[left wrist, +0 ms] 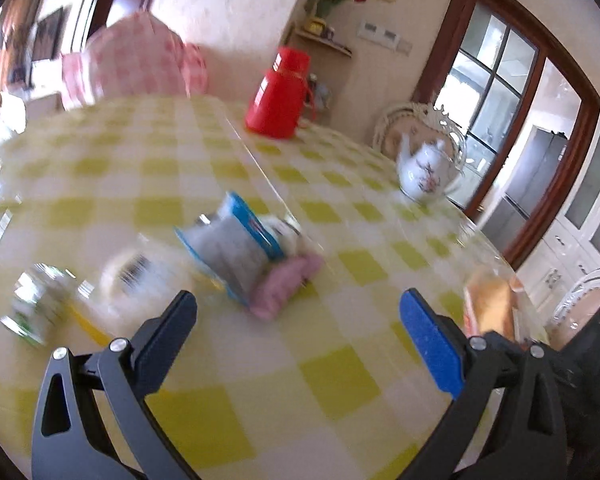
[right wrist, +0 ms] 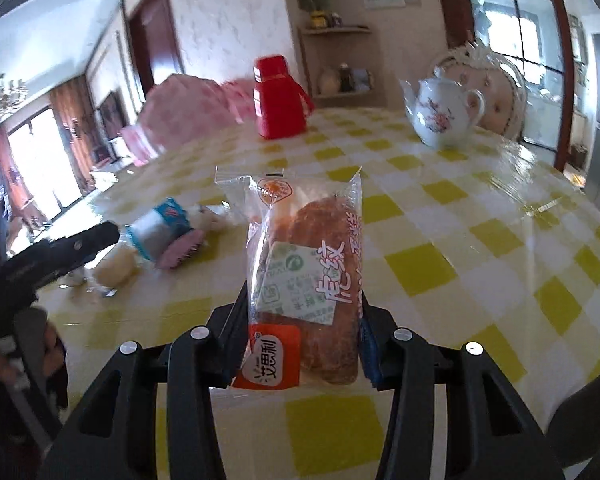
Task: Organize snacks
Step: 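Grasp the round clear bread bag with the left tool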
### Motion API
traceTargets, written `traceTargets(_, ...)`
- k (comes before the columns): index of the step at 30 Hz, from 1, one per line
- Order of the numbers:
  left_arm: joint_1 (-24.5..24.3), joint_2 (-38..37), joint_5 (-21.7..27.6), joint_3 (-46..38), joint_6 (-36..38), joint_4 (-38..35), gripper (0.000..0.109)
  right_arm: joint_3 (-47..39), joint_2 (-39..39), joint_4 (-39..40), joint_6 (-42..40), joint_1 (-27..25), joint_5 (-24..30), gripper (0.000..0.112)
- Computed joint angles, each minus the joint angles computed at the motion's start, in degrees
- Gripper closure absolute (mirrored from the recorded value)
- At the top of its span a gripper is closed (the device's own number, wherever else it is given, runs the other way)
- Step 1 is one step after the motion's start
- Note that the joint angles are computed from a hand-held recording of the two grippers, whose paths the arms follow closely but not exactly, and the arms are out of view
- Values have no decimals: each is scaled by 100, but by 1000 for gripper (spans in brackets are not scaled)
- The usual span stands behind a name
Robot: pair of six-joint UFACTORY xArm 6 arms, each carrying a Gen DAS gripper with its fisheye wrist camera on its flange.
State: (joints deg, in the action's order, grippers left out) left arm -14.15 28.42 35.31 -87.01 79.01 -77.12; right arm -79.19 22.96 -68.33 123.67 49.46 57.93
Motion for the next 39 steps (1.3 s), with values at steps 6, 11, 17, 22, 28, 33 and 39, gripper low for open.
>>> traceTargets(6, 148, 79, -720, -241, -164, -155, 7, 182, -115, -808, 457, -93, -882, 66)
traceTargets(11, 396, 48, -688, -275, -612, -81, 7, 677, -518, -2614, 2252, -186, -1635, 66)
traceTargets(17, 346, 211, -921, -339, -1323, 921, 7, 407, -342, -1746, 1473, -146, -1482, 66)
traceTargets(22, 366, 382, -1111, -469, -1763, 1892, 7, 183, -109, -379, 564, -186, -1172, 66)
traceTargets(28, 133, 596, -1088, -505, -1493, 3215, 7, 175, -22, -207, 485, -260, -1380, 66)
traceTargets(33, 34, 1364, -915, -1531, -2432, 4739, 7, 78, 91, -216, 397, -323, -1663, 66)
traceTargets(39, 154, 2031, 299, -2605, -2498, 4870, 39, 52, 119, -240, 386, -370, -1834, 66)
